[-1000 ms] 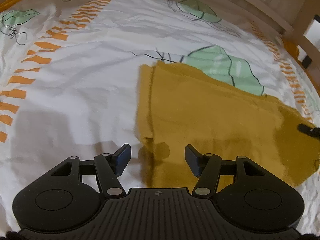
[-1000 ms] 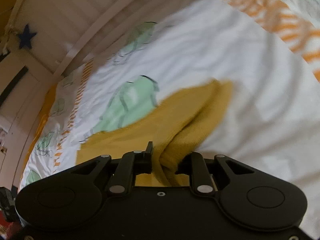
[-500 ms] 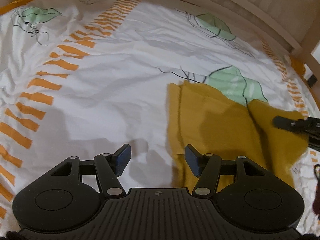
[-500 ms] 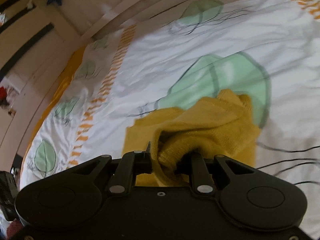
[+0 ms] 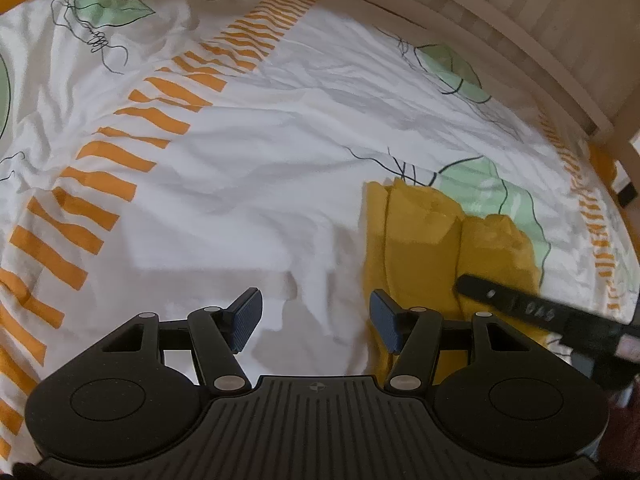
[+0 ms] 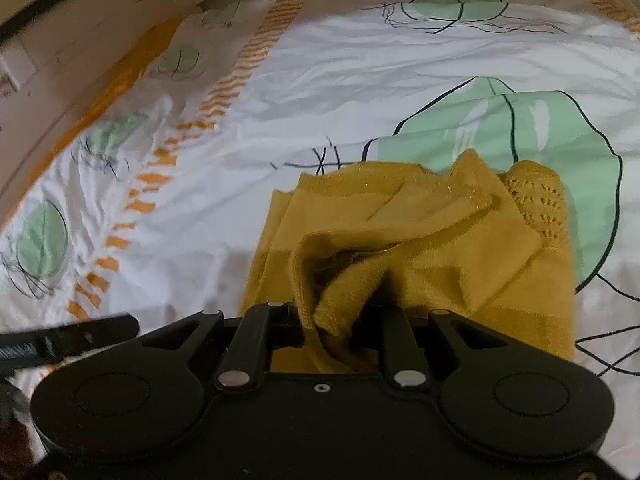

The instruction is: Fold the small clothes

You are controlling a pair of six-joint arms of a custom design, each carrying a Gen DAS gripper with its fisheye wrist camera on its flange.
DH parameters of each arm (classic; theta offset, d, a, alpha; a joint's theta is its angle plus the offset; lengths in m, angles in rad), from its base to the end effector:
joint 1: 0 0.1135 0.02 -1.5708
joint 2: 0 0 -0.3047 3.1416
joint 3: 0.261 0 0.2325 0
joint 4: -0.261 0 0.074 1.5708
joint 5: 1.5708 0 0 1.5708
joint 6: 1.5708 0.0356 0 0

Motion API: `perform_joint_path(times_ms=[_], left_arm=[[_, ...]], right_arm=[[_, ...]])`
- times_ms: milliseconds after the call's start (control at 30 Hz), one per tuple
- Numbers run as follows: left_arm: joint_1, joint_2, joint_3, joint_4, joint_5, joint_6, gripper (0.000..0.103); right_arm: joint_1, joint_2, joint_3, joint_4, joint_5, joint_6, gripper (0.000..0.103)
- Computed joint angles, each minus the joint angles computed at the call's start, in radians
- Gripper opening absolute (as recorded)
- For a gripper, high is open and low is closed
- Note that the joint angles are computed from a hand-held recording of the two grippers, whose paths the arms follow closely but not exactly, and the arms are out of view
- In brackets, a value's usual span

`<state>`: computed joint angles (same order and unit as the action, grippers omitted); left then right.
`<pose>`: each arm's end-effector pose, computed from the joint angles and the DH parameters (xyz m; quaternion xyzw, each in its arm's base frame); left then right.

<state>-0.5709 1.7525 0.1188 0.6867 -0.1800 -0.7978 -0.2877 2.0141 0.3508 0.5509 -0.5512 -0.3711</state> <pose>0.1587 -0.0943 0.0967 -0.1347 0.9387 -0.1269 0.2909 0.2314 -0.0490 0.0660 -0.1008 0.9337 0.1800 0.2926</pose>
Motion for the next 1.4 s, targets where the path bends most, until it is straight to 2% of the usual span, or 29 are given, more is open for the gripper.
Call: perform_joint_path(times_ms=[100, 167, 200, 267, 333, 367, 467, 800, 933, 1033, 1133, 1300, 1400], left_arm=[[0.016, -0.003, -0.011, 0.014, 0.006, -0.004, 0.058], [0.022, -0.002, -0.014, 0.018, 0.009, -0.003, 0.058], [0.023, -0.001, -0.014, 0.019, 0.010, -0.003, 0.058], [0.023, 0.001, -0.012, 0.015, 0.010, -0.004, 0.058], [0.022, -0.001, -0.011, 0.012, 0.010, -0.005, 0.058], [0.022, -0.003, -0.011, 0.011, 0.009, -0.005, 0.058], [0.028, -0.016, -0.017, 0.010, 0.004, -0.004, 0.058], [0.084, -0.099, -0.045, -0.010, -0.014, -0.015, 0.058], [0.096, -0.094, -0.046, -0.007, -0.010, -0.010, 0.058], [0.095, -0.085, -0.045, -0.002, -0.005, -0.003, 0.058], [0.086, -0.081, -0.042, -0.001, -0.004, 0.002, 0.058], [0.049, -0.080, -0.031, -0.009, -0.018, -0.001, 0.058], [0.020, -0.074, -0.020, -0.017, -0.029, -0.005, 0.058]], right_arm=[[0.033, 0.017, -0.021, 0.059, 0.033, 0.003, 0.027], [0.050, 0.023, -0.029, 0.076, 0.040, -0.008, 0.034], [0.054, 0.026, -0.036, 0.091, 0.033, -0.006, 0.041], [0.048, 0.027, -0.044, 0.098, -0.015, -0.012, 0.062], [0.042, 0.028, -0.059, 0.115, -0.072, -0.030, 0.074], [0.038, 0.028, -0.067, 0.124, -0.093, -0.040, 0.076], [0.008, 0.036, -0.066, 0.104, -0.184, -0.094, 0.076], [-0.026, -0.005, -0.068, 0.023, -0.354, -0.179, 0.076], [-0.063, -0.067, -0.070, -0.064, -0.403, -0.236, 0.076], [-0.150, -0.110, -0.046, -0.189, -0.453, -0.308, 0.077], [-0.234, -0.112, -0.018, -0.254, -0.464, -0.344, 0.082], [-0.331, -0.028, 0.026, -0.296, -0.445, -0.397, 0.083], [-0.335, 0.033, 0.030, -0.317, -0.422, -0.457, 0.083]])
